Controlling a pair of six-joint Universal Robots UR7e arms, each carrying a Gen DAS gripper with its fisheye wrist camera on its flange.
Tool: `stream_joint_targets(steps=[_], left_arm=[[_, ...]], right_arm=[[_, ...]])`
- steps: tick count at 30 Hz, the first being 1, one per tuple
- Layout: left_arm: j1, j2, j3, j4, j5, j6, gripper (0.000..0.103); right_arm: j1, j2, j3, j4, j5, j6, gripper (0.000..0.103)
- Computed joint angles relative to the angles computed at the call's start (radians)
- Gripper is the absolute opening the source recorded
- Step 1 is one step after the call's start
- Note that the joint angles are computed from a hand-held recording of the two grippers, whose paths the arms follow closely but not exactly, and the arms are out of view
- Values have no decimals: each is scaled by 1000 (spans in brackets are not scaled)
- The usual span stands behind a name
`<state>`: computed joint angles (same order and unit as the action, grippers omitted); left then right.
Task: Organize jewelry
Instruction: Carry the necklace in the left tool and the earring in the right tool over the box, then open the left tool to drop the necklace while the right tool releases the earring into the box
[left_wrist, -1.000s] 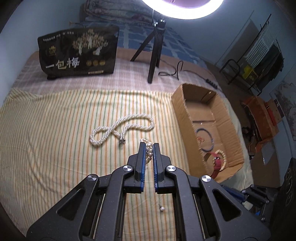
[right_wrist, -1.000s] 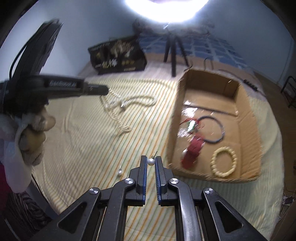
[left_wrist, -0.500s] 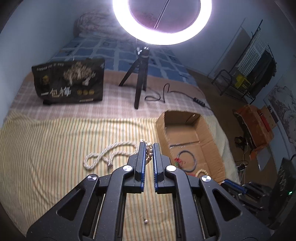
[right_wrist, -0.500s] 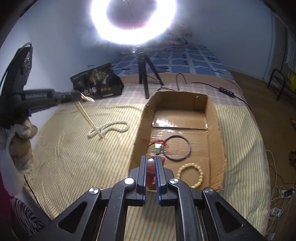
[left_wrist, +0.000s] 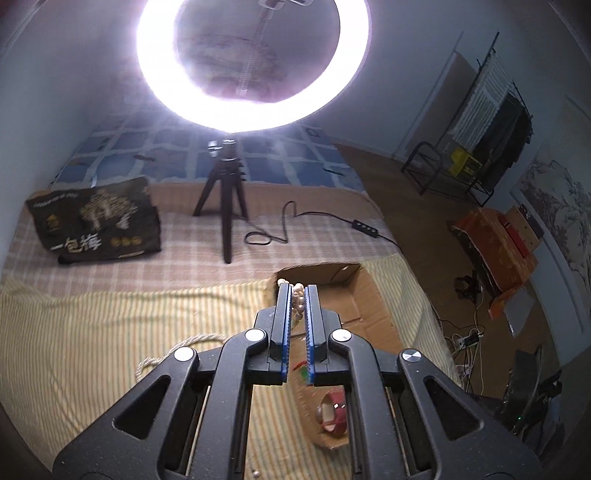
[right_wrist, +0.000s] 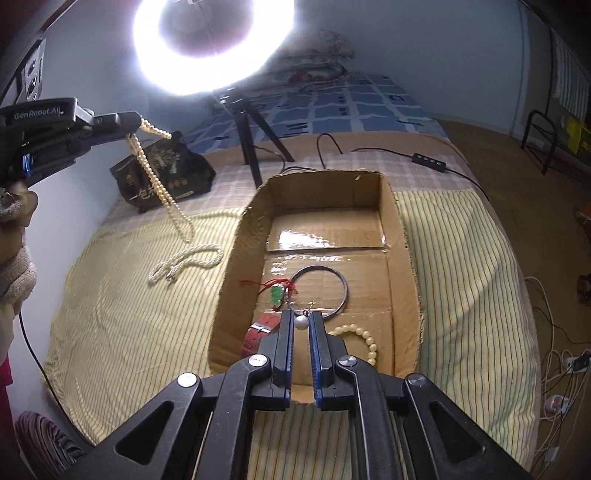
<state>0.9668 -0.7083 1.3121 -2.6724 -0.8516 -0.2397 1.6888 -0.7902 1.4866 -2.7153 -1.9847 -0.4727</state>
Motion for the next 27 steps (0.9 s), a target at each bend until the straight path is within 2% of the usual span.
stream_joint_targets(steps=[6, 11, 27], left_arm=[[1, 86, -138, 66, -28, 19, 4], [8, 171, -250, 126, -20, 29, 4], [62, 341, -450, 273, -8, 16, 4]], right_arm=[[-13, 6, -28, 8, 6, 22, 6], [-23, 21, -53, 20, 5, 39, 6], [-49, 82, -122, 51, -37, 70, 6]])
